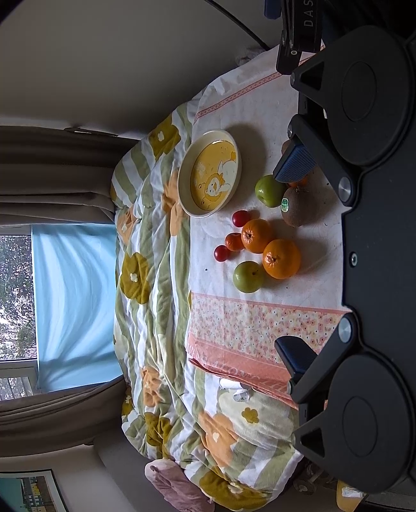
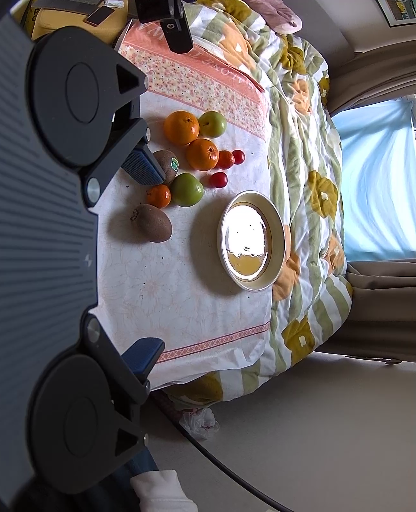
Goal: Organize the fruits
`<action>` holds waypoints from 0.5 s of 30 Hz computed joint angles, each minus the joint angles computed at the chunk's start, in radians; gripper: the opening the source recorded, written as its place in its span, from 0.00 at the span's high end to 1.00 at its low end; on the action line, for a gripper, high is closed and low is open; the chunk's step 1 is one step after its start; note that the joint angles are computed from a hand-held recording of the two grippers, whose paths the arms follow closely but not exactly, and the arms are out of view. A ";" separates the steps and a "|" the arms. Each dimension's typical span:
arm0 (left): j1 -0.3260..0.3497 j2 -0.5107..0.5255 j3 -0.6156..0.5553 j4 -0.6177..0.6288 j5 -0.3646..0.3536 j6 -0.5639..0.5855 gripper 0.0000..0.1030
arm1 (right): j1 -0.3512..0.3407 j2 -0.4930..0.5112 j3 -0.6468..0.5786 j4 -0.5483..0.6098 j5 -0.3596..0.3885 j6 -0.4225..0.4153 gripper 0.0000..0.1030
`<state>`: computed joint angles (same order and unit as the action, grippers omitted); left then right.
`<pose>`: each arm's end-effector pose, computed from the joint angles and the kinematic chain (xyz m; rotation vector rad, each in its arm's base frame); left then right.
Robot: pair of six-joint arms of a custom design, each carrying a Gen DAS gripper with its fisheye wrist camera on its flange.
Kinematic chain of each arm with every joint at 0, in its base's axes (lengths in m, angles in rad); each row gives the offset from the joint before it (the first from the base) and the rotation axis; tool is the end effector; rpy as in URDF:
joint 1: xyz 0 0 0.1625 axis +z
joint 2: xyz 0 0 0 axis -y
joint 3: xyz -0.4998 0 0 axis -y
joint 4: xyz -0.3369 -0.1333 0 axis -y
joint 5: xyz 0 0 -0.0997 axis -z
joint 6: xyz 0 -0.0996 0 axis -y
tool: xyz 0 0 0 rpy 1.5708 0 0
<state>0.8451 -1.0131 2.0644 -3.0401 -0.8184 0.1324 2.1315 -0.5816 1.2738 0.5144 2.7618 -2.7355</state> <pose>-0.2160 -0.5468 0.2681 0.8259 2.2950 -0.7737 0.3520 -0.4839 0.1520 -0.0963 -2.0555 0.9759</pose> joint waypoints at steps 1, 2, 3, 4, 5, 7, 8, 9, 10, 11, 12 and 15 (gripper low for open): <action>0.000 0.000 0.000 0.000 0.000 0.000 0.00 | 0.003 -0.002 0.006 -0.001 0.001 0.004 0.00; 0.000 0.000 0.000 -0.001 0.000 0.001 0.00 | 0.003 -0.002 0.006 -0.001 0.002 0.005 0.00; 0.001 0.000 0.000 -0.002 0.000 0.003 0.00 | 0.003 0.000 -0.001 -0.001 0.003 0.003 0.00; 0.001 0.000 0.000 -0.004 0.000 0.005 0.00 | 0.001 -0.007 0.012 -0.016 0.001 -0.004 0.00; 0.002 0.000 0.001 -0.007 0.000 0.008 0.00 | 0.001 -0.007 0.012 -0.016 0.001 -0.004 0.00; 0.002 -0.002 0.002 -0.011 0.000 0.014 0.00 | 0.001 -0.005 0.007 -0.012 0.002 -0.004 0.00; 0.003 -0.003 0.004 -0.014 0.000 0.018 0.00 | 0.002 -0.006 0.010 -0.011 0.001 -0.002 0.00; 0.004 -0.003 0.004 -0.016 -0.001 0.019 0.00 | 0.002 -0.005 0.008 -0.010 0.002 -0.002 0.00; 0.004 -0.003 0.004 -0.017 -0.001 0.021 0.00 | 0.002 -0.004 0.007 -0.008 0.002 -0.001 0.00; 0.005 -0.004 0.004 -0.017 -0.002 0.021 0.00 | 0.002 -0.004 0.007 -0.009 0.002 -0.002 0.00; 0.004 -0.003 0.004 -0.017 -0.002 0.020 0.00 | 0.002 -0.003 0.004 -0.008 0.003 -0.002 0.00; 0.005 -0.003 0.004 -0.022 -0.005 0.024 0.00 | 0.002 -0.002 0.004 -0.012 0.004 -0.004 0.00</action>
